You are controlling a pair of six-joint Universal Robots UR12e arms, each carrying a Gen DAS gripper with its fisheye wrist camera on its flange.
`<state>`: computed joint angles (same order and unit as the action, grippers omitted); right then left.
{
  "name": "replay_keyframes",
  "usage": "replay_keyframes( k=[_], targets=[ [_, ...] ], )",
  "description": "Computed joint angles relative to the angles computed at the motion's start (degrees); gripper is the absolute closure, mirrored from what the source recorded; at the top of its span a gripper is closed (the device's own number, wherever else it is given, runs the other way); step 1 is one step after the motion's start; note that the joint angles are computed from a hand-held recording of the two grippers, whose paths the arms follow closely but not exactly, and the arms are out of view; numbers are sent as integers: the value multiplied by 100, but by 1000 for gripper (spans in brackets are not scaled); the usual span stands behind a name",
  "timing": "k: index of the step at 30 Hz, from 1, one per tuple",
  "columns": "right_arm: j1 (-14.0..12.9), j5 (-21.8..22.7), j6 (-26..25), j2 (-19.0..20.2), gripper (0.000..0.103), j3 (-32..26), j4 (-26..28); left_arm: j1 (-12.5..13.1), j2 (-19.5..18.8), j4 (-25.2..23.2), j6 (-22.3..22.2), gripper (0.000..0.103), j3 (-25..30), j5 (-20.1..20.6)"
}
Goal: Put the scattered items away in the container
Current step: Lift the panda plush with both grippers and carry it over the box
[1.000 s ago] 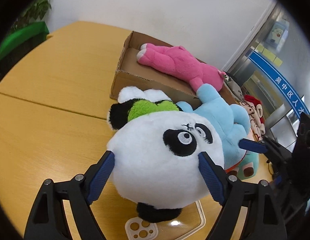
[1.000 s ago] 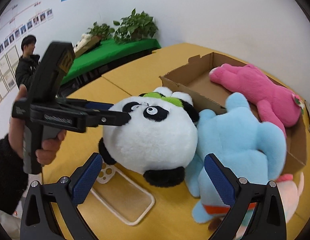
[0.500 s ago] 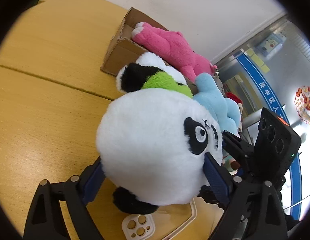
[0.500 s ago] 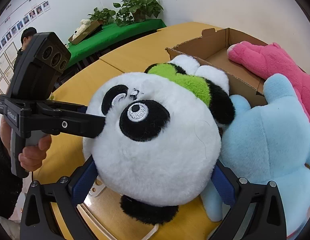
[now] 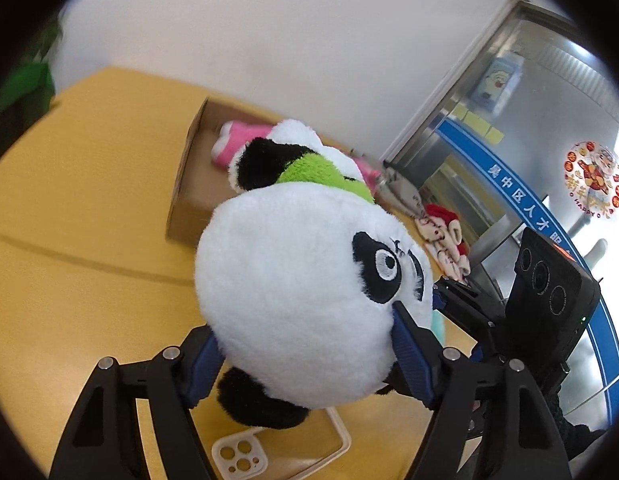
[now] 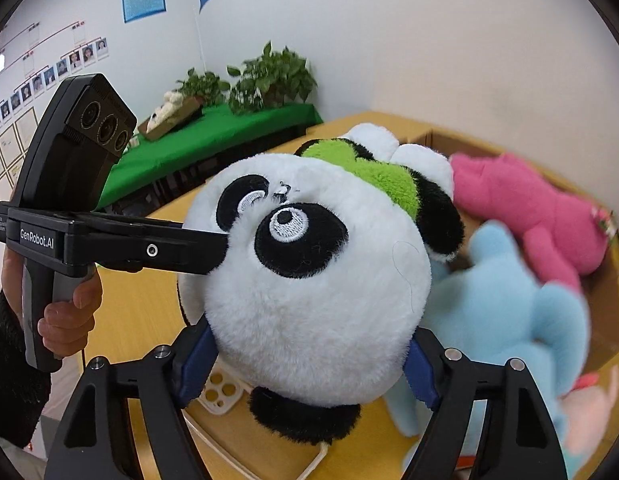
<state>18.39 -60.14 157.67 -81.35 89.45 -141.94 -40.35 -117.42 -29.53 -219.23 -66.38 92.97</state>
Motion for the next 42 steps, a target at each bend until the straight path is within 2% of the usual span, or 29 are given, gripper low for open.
replay_keyframes(
  k=[3,8,13,20,26,33,37,42],
  targets=[
    [-36,28,-10,-21,19,-193,-232,0,-106,-154,473,28,465,143],
    [-78,-96,-120,154,19,-780,-312,56,-501,-643,1209,28,1539,343],
    [-132,-202,56,448,19,-1396,-301,203,-1006,-1068,1593,28,2621,215],
    [-215,-177,188,950,19,-2103,-22,399,-1546,-1788,1740,28,3647,-13],
    [-238,-177,260,1402,20,-2587,381,580,-2066,-2345,1574,28,4397,-299],
    [-228,-148,167,1970,20,-3210,1246,753,-2306,-2724,1251,28,4485,-521],
    [-164,-205,-26,2322,20,-3625,2010,887,-2257,-2859,915,28,4109,-771],
    [-128,-173,-56,2682,20,-3962,2885,981,-2105,-2770,599,28,3487,-1164]
  ],
)
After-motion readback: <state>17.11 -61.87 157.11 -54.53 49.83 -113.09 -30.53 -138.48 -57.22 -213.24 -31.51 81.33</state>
